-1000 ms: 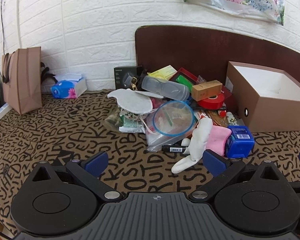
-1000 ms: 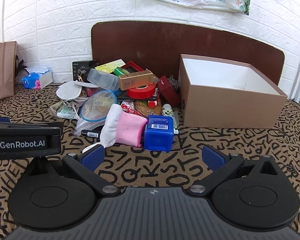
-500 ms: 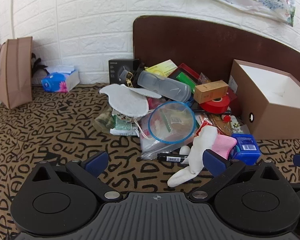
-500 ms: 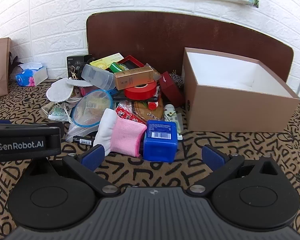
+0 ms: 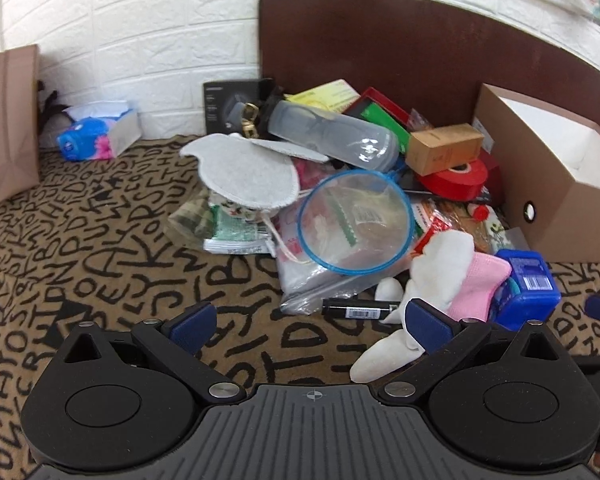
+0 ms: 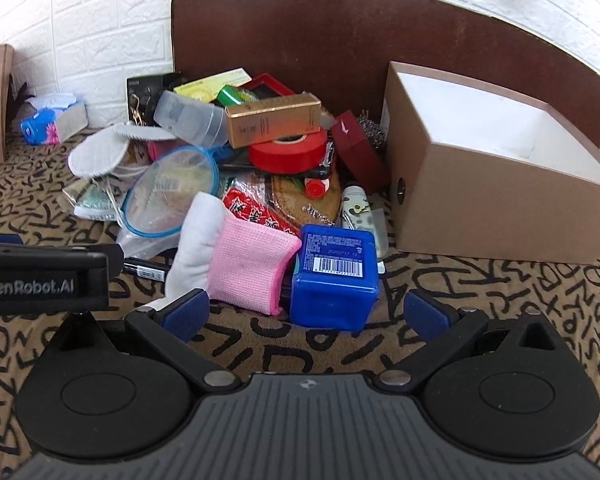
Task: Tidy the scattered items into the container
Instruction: 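Move the left tool toward the white glove while the right tool approaches the blue cube, then close the left gripper on the white glove while the right gripper grasps the blue cube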
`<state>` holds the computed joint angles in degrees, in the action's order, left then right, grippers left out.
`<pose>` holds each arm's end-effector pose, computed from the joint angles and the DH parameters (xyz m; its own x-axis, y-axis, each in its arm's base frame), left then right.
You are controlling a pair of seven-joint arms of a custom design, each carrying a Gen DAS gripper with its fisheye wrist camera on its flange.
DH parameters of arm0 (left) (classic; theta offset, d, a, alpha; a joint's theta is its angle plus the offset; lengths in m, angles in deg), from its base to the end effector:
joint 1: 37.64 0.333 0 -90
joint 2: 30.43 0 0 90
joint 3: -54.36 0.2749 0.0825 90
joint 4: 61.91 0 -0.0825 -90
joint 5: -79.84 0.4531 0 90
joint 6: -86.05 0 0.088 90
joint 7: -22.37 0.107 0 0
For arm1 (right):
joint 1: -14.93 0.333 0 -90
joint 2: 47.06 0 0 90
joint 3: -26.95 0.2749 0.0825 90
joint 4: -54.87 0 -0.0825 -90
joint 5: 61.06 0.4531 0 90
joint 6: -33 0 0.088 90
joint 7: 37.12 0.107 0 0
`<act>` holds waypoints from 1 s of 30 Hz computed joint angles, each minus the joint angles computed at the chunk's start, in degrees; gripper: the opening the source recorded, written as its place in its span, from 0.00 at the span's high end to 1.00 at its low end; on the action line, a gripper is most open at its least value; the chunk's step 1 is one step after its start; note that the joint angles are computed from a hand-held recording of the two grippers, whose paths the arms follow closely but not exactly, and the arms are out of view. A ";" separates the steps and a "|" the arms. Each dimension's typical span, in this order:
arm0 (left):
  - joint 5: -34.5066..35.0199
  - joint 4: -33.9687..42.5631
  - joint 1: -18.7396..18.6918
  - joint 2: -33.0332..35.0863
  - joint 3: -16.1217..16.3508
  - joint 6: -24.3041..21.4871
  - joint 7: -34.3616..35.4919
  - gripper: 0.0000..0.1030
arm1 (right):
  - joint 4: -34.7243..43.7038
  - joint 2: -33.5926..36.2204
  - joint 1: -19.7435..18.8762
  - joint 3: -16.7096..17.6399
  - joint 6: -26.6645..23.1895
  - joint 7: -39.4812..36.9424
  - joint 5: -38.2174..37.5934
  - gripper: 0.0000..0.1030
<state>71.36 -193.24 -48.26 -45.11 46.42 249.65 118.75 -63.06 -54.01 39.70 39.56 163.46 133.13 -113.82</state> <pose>0.5615 -0.1827 0.4799 -0.3230 -0.9463 0.0159 -0.6499 0.2096 -0.7306 0.5058 0.3653 0.4668 -0.2589 -0.9645 0.0514 -0.6361 0.1302 -0.7605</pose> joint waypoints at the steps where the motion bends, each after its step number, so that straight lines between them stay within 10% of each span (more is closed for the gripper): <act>1: -1.49 0.14 -0.98 0.40 0.83 0.07 2.02 0.00 | -0.20 0.25 -0.14 -0.19 0.81 -0.40 -0.29 0.00; 15: -22.22 5.78 -5.61 3.78 1.72 -3.84 26.16 0.07 | -4.57 -1.67 -2.79 -2.03 8.89 -3.00 0.91 0.18; 30: -2.67 14.08 -2.08 11.86 -3.81 -8.05 8.30 0.39 | -7.48 -1.84 -7.60 -2.17 20.64 -3.39 0.53 0.34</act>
<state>68.69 -179.16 -50.34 -33.25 42.61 241.60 127.05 -70.54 -55.85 32.10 37.38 184.10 129.74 -113.29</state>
